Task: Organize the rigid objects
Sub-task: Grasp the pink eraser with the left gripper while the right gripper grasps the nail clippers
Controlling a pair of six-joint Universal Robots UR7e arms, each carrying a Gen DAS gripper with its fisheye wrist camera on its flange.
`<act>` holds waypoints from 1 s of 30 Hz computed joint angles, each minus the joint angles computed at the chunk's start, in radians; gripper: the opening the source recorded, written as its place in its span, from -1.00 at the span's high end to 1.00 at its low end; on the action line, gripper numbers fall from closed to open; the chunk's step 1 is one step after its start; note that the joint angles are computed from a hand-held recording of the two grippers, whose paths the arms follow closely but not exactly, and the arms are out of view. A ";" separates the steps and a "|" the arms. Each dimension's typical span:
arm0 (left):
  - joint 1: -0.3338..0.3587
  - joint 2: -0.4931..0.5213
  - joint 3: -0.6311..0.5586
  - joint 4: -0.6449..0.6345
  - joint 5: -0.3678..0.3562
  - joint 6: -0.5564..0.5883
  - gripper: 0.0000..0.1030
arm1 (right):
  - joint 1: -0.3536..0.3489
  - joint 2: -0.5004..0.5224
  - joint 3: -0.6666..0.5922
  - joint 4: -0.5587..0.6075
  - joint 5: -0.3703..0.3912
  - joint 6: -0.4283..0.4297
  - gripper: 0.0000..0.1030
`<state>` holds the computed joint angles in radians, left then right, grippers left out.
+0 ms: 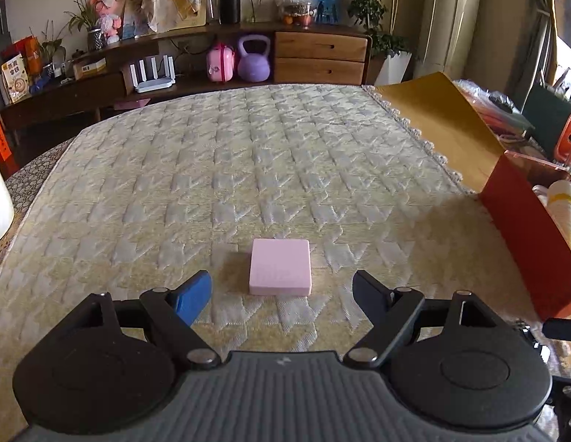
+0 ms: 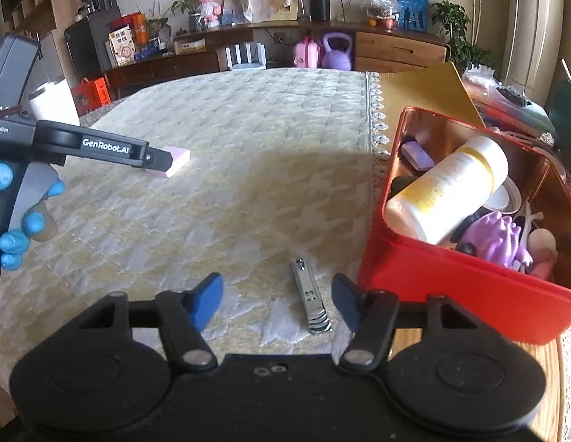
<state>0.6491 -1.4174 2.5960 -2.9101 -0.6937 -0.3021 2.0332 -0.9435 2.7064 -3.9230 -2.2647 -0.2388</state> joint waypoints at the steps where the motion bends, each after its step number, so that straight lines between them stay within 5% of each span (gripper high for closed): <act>1: 0.005 0.014 -0.003 -0.016 0.002 0.012 -0.63 | -0.003 0.004 -0.003 0.000 -0.003 0.000 -0.15; 19: 0.070 0.131 -0.031 -0.161 -0.004 0.120 -0.62 | 0.023 0.103 -0.029 -0.092 -0.071 -0.046 0.32; 25: 0.058 0.126 -0.026 -0.164 -0.012 0.133 -0.10 | 0.016 0.099 -0.025 -0.112 -0.069 -0.058 0.78; 27: 0.051 0.127 -0.026 -0.159 -0.016 0.136 0.18 | 0.013 0.096 -0.021 -0.113 -0.063 -0.059 0.79; 30: 0.036 0.132 -0.026 -0.147 -0.009 0.126 0.22 | 0.013 0.095 -0.019 -0.115 -0.061 -0.053 0.79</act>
<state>0.6853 -1.2853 2.5704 -3.0568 -0.7030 -0.1764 2.0457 -0.8485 2.6877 -4.0383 -2.3260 -0.2922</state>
